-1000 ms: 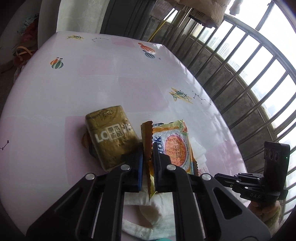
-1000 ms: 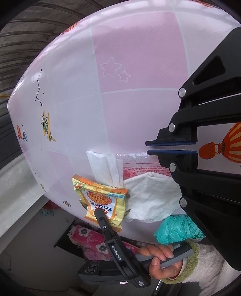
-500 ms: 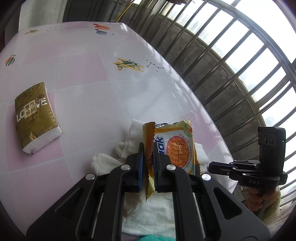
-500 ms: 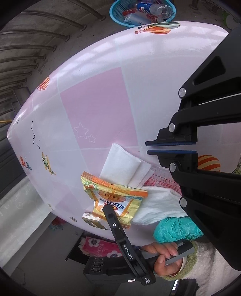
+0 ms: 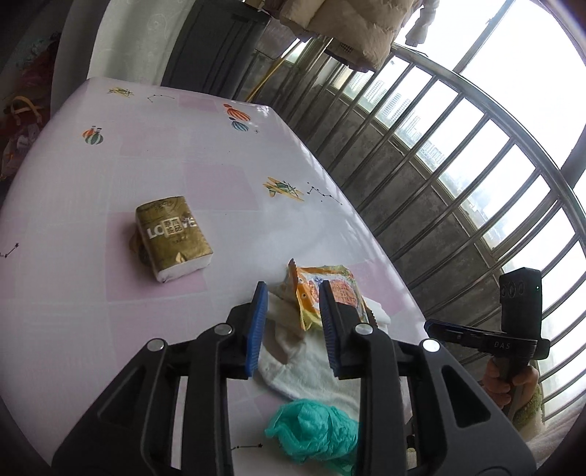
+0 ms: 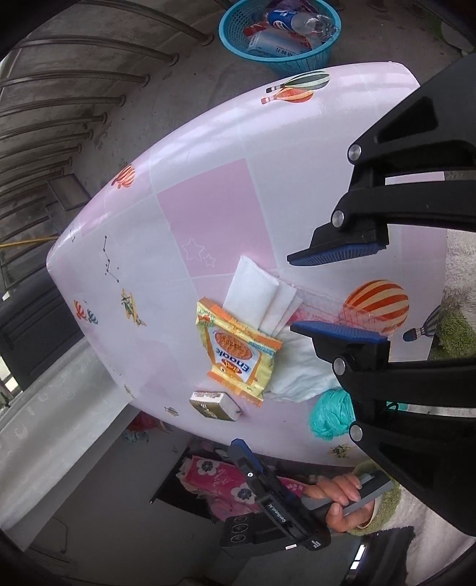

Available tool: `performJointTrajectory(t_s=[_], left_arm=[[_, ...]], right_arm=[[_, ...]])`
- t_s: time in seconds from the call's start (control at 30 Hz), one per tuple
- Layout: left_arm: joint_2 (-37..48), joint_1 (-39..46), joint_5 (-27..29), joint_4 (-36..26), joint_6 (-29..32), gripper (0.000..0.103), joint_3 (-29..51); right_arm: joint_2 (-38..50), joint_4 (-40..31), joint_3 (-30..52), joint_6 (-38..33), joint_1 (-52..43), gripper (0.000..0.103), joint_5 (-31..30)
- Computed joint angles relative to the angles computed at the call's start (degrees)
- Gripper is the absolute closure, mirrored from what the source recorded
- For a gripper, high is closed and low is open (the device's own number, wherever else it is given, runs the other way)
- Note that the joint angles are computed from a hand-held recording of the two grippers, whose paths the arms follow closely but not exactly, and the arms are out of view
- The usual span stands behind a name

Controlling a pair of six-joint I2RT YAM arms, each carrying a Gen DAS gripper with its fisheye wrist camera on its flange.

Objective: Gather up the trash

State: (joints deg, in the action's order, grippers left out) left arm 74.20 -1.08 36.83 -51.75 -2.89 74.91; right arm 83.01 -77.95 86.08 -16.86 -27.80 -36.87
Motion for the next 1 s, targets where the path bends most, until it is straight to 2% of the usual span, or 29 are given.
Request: performJointTrajectory(t_s=[0.1, 0.27, 0.33, 0.43, 0.53, 0.83, 1.0], left_arm=[[-5.45, 4.93, 3.71, -6.56, 3.45, 0.077, -3.08], [-13.12, 6.72, 7.22, -13.68, 5.70, 0.077, -10.84], [-15.75, 4.82, 8.09, -13.49, 4.14, 0.077, -14.37], [-17.97, -0.09, 4.26, -10.84, 0.79, 0.078, -18.25], [-18.84, -0.93, 2.47, -8.50, -0.07, 0.079, -20.09], [-15.52, 12.67, 4.21, -10.21, 8.59, 0.079, -17.31], [-12.99, 19.13, 4.57, -9.39, 11.07, 0.079, -16.22]], right_arm=[[-1.66, -1.56, -0.36, -1.00, 5.02, 0.072, -1.56], [-4.72, 0.33, -4.71, 2.19, 16.31, 0.072, 1.13], [-4.89, 1.43, -6.26, 3.71, 20.02, 0.079, 2.20], [-4.17, 3.56, -7.89, 6.36, 24.88, 0.087, 3.93], [-3.18, 5.17, -8.38, 8.37, 27.28, 0.092, 3.56], [2.94, 10.71, -4.37, 15.42, 36.56, 0.092, 4.23], [8.28, 14.77, -0.52, 19.51, 39.94, 0.092, 3.69]])
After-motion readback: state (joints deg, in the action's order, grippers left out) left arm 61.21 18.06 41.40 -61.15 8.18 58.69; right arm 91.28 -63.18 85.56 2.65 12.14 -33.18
